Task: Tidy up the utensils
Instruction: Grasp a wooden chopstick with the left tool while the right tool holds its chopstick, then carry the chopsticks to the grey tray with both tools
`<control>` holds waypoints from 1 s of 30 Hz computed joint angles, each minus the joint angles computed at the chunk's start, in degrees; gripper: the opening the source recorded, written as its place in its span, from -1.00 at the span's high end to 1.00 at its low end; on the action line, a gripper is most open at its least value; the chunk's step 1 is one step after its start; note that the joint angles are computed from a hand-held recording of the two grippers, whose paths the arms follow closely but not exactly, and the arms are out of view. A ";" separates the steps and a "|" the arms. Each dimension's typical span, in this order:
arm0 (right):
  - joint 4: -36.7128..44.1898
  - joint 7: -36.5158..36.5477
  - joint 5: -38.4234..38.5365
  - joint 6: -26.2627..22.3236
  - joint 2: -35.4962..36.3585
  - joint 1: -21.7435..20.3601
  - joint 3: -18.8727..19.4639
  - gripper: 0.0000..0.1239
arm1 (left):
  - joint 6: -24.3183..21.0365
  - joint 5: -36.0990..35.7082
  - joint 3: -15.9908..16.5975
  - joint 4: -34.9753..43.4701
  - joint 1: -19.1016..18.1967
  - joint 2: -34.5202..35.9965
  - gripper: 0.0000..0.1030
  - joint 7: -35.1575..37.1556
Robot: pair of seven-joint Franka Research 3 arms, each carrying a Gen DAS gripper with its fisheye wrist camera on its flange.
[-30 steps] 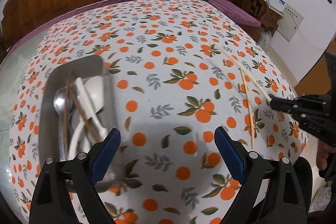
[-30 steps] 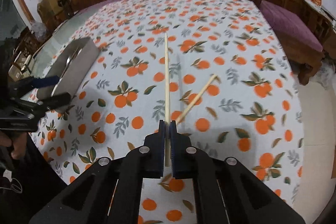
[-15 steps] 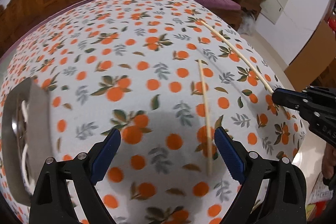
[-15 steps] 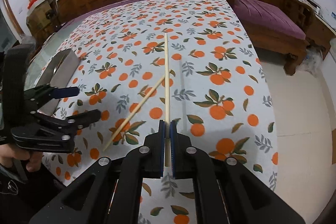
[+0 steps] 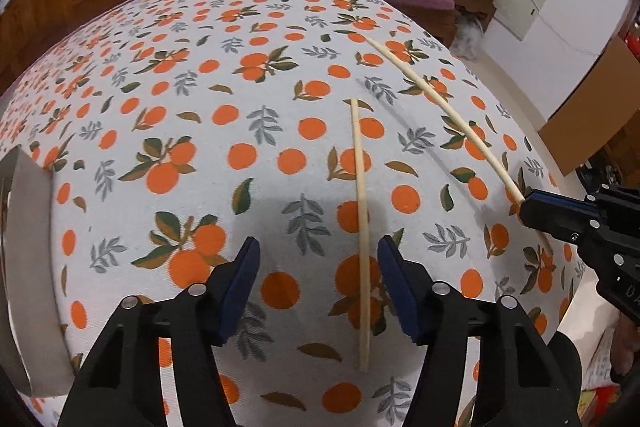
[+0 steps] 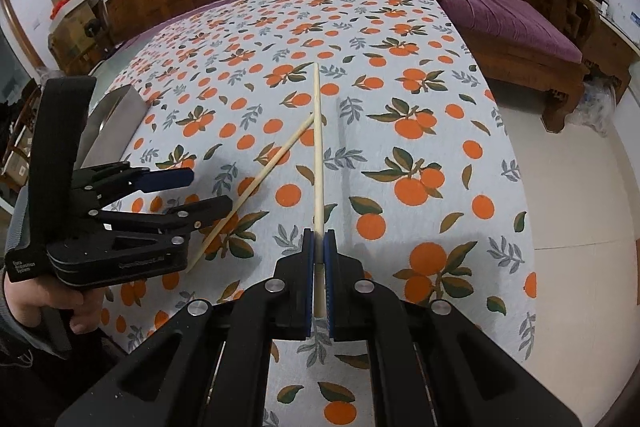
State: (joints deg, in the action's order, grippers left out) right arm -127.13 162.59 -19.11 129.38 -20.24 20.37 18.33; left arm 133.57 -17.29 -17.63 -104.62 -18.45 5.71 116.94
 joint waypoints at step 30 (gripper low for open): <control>11.47 -0.66 -4.62 -3.73 8.74 2.98 -0.73 0.90 | -2.52 -6.57 3.80 -2.44 2.75 -6.44 0.92 8.89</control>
State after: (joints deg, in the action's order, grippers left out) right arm -115.66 161.93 -23.74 125.65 -11.50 23.35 17.60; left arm 131.04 -23.86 -13.83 -107.06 -15.70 -0.74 125.84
